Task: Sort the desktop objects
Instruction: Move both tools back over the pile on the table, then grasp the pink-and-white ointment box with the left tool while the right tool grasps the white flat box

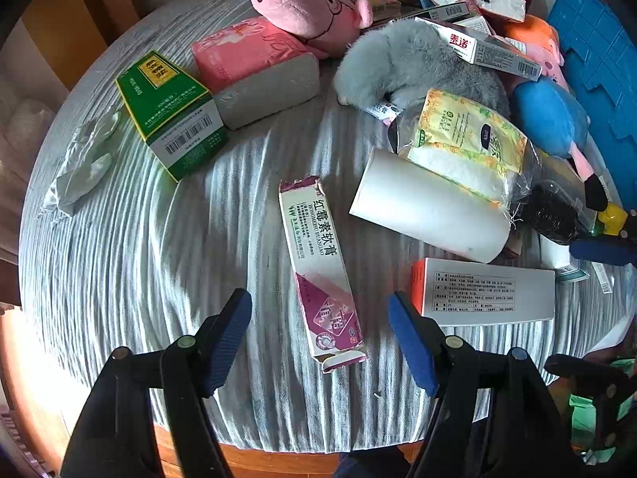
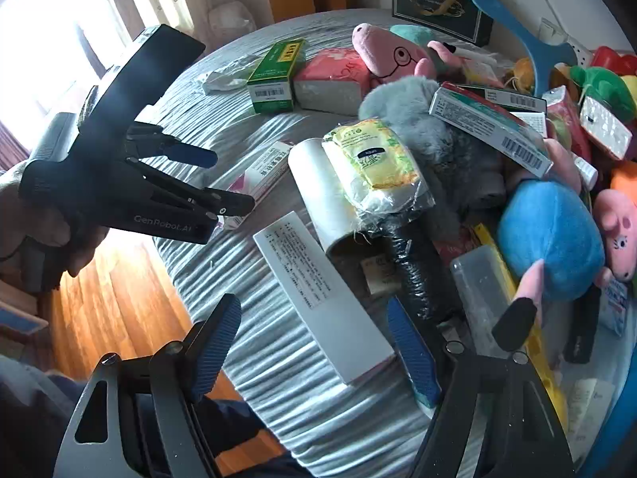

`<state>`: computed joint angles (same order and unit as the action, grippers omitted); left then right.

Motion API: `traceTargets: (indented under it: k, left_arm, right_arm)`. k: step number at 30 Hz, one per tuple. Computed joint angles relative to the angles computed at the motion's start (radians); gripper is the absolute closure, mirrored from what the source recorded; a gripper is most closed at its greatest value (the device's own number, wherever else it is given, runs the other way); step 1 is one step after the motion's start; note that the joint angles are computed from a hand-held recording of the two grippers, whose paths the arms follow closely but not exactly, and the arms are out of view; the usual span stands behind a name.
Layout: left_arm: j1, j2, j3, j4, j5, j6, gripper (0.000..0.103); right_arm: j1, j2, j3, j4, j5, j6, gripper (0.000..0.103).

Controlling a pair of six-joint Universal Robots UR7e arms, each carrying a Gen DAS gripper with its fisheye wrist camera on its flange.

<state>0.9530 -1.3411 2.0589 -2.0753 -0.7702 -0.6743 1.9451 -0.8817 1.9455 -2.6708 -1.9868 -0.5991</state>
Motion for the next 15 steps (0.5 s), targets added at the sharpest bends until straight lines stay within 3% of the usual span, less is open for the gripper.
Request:
traceTargets:
  k: [12, 14, 15]
  left_arm:
    - [0.041, 0.053, -0.01, -0.017, -0.014, 0.057, 0.032]
    - [0.043, 0.057, -0.002, -0.042, -0.012, 0.07, 0.037]
    - [0.041, 0.057, 0.004, -0.059, -0.011, 0.084, 0.048]
  right_arm:
    - [-0.013, 0.087, -0.032, 0.025, -0.087, -0.061, 0.027]
    - [-0.014, 0.098, -0.04, 0.032, -0.092, -0.065, 0.028]
    - [-0.014, 0.102, -0.042, 0.032, -0.095, -0.067, 0.029]
